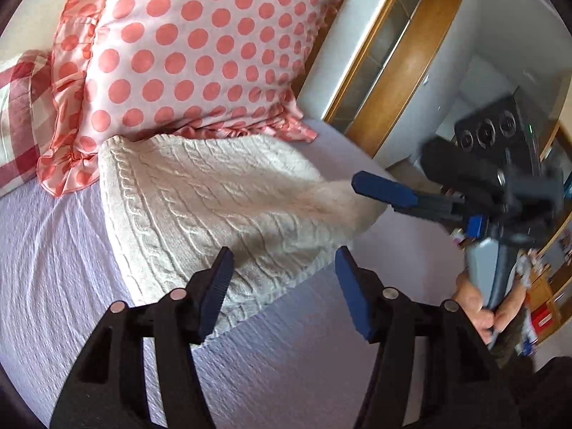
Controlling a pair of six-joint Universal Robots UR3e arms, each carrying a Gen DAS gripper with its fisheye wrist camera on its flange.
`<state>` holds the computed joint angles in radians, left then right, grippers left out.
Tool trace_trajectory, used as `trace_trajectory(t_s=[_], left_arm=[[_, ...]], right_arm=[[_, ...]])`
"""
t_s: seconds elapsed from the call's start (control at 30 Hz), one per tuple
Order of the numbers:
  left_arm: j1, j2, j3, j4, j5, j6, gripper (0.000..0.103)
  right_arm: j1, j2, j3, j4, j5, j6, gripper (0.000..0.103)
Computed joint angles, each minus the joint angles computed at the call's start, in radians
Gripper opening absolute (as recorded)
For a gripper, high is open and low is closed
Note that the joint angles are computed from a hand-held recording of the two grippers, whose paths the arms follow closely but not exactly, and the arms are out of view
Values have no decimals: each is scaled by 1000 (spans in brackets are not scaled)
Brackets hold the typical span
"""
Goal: Fold small clothes
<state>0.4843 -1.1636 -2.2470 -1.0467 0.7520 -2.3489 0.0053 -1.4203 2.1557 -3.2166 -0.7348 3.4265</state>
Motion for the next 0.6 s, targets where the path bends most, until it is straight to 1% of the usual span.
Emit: trace_trajectory(t_s=[0.03, 0.07, 0.1, 0.13, 0.17, 0.2, 0.23, 0.27, 0.3, 0.33, 0.37, 0.4, 0.43, 0.47, 0.5, 0.53, 0.6], left_arm=[[-48, -42, -17, 96, 57, -37, 58], [-60, -67, -24, 113, 74, -30, 55], [-56, -78, -26, 92, 71, -7, 54], [-47, -80, -27, 73, 71, 6, 54], [-41, -83, -22, 50, 73, 20, 53], [-35, -86, -19, 36, 76, 34, 52], [-29, -82, -16, 16, 80, 51, 52], [-12, -61, -8, -38, 77, 81, 52], [28, -29, 7, -136, 52, 134, 52], [91, 6, 33, -280, 9, 215, 55], [166, 33, 64, -433, -36, 305, 57], [230, 54, 84, -525, -69, 350, 63], [277, 58, 93, -542, -91, 345, 67], [297, 45, 96, -487, -89, 283, 73], [296, -5, 105, -405, -77, 198, 74], [289, -73, 134, -362, -65, 129, 74], [265, -233, 214, -339, -51, 25, 74]], right_arm=[[17, 32, -39, 69, -95, 11, 93], [21, 71, -68, 123, -174, 19, 87], [-1, 121, -62, 94, -170, 39, 71], [-42, 159, -22, -3, -116, 63, 66], [-73, 160, 6, -36, -77, 77, 61], [-90, 150, 19, -31, -53, 84, 60], [-91, 129, 26, -13, -54, 88, 60], [-85, 96, 34, 2, -60, 87, 62], [-81, 69, 42, -9, -53, 82, 69], [-78, 36, 55, -40, -60, 82, 75], [-67, -3, 57, -51, -103, 84, 88], [-52, -33, 43, -41, -165, 82, 96], [-45, -43, 9, -1, -210, 76, 97], [-49, -34, -37, 72, -223, 69, 98], [-62, -6, -93, 161, -205, 68, 98], [-81, 29, -140, 236, -171, 60, 98], [-95, 106, -227, 355, -149, 51, 98]])
